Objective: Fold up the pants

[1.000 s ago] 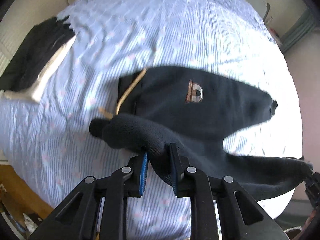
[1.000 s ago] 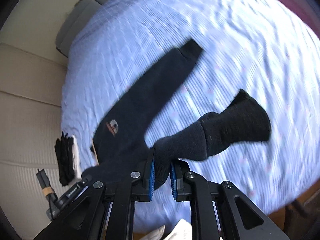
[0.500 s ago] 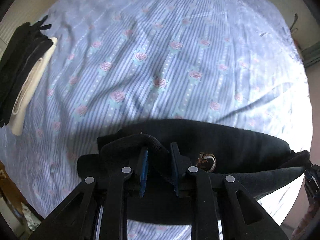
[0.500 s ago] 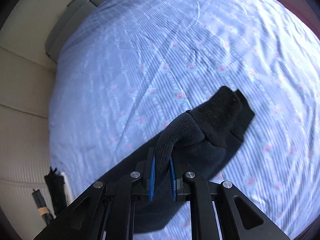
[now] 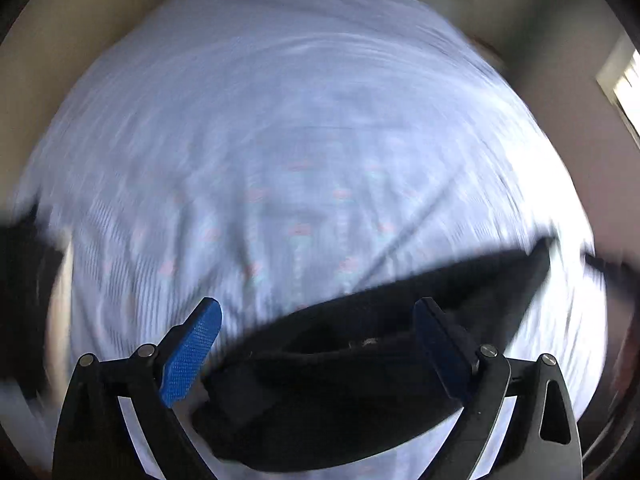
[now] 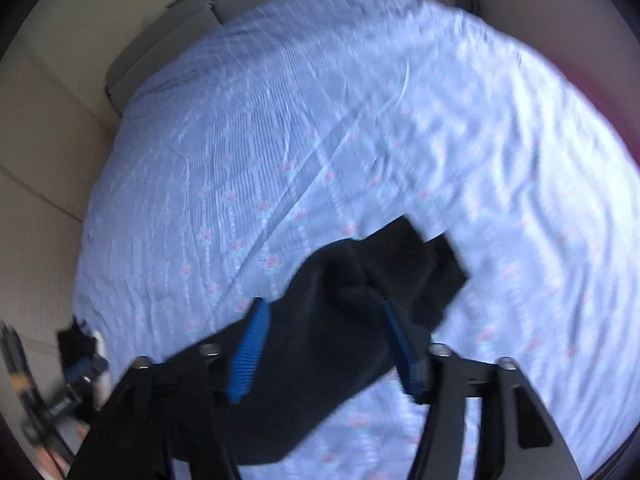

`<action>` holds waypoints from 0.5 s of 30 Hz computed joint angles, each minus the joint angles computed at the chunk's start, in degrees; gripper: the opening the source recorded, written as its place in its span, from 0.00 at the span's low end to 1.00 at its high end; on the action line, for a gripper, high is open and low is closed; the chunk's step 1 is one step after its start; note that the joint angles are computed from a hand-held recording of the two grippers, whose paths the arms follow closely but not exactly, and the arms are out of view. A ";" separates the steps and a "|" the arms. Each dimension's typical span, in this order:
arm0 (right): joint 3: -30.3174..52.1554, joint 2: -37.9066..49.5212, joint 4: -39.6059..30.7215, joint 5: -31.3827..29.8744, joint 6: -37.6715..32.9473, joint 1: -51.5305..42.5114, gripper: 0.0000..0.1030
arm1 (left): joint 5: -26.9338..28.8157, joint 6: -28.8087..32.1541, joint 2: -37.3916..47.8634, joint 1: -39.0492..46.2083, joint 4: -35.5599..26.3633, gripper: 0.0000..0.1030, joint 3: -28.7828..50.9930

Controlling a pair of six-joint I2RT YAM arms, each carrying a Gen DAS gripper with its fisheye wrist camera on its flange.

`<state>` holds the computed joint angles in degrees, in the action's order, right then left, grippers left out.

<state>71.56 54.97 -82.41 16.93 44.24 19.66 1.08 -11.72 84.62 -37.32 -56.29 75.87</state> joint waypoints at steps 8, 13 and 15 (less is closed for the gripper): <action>-13.79 -8.71 2.55 -16.15 -20.69 -28.71 0.62 | -1.46 15.59 10.90 -9.14 -0.83 0.94 3.37; -17.24 -5.07 8.76 -22.56 -25.87 -37.79 0.61 | -0.63 15.32 13.43 -8.53 1.07 0.94 2.50; -17.81 -1.51 11.85 -24.38 -25.71 -37.27 0.61 | 0.71 14.71 13.69 -7.23 1.45 0.93 1.67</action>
